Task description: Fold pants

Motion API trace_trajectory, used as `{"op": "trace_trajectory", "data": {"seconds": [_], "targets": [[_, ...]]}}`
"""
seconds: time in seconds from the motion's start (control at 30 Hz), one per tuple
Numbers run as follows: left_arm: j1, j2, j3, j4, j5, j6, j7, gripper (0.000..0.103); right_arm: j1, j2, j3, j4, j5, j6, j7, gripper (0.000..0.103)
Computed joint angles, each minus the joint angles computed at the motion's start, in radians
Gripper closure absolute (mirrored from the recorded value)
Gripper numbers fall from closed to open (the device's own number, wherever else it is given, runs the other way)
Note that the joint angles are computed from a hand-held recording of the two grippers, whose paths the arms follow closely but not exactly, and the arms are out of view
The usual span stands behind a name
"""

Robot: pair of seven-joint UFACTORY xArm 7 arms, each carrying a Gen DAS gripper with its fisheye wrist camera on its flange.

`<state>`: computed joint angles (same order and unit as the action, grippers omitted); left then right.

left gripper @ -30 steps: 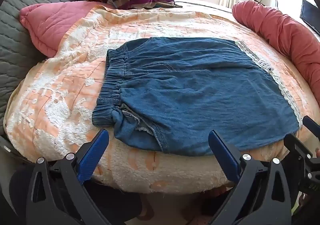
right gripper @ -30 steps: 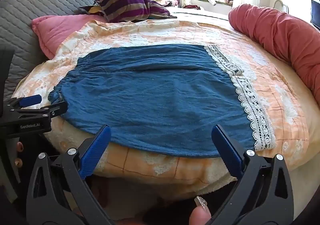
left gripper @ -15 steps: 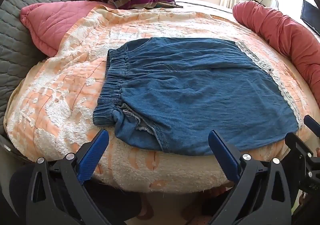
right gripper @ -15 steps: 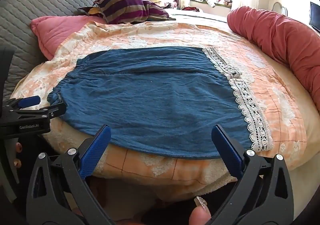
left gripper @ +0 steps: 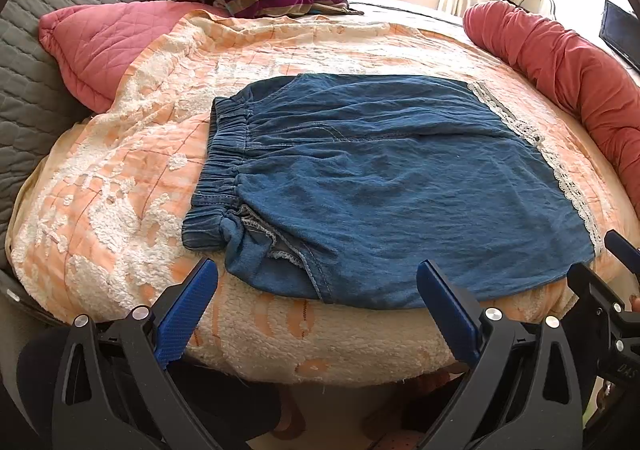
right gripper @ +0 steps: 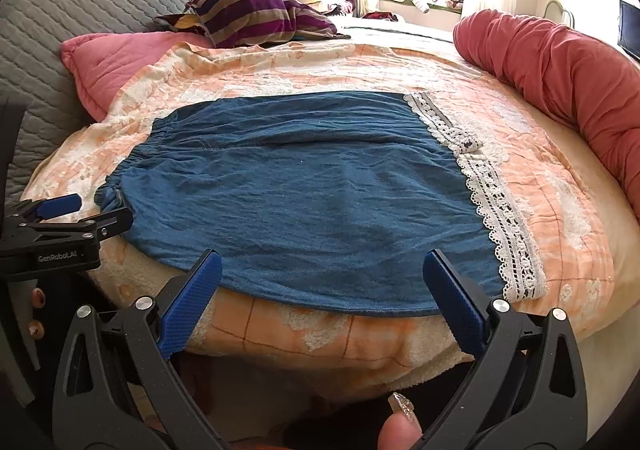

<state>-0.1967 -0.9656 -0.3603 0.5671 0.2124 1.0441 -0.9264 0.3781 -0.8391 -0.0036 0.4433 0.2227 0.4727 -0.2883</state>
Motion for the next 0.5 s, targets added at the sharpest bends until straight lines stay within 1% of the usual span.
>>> {"op": "trace_trajectory", "data": {"seconds": [0.5], "targets": [[-0.002, -0.001, 0.003, -0.002, -0.001, -0.001, 0.002, 0.004, 0.001, -0.001, -0.005, 0.0, -0.002, 0.0, -0.003, 0.008]]}}
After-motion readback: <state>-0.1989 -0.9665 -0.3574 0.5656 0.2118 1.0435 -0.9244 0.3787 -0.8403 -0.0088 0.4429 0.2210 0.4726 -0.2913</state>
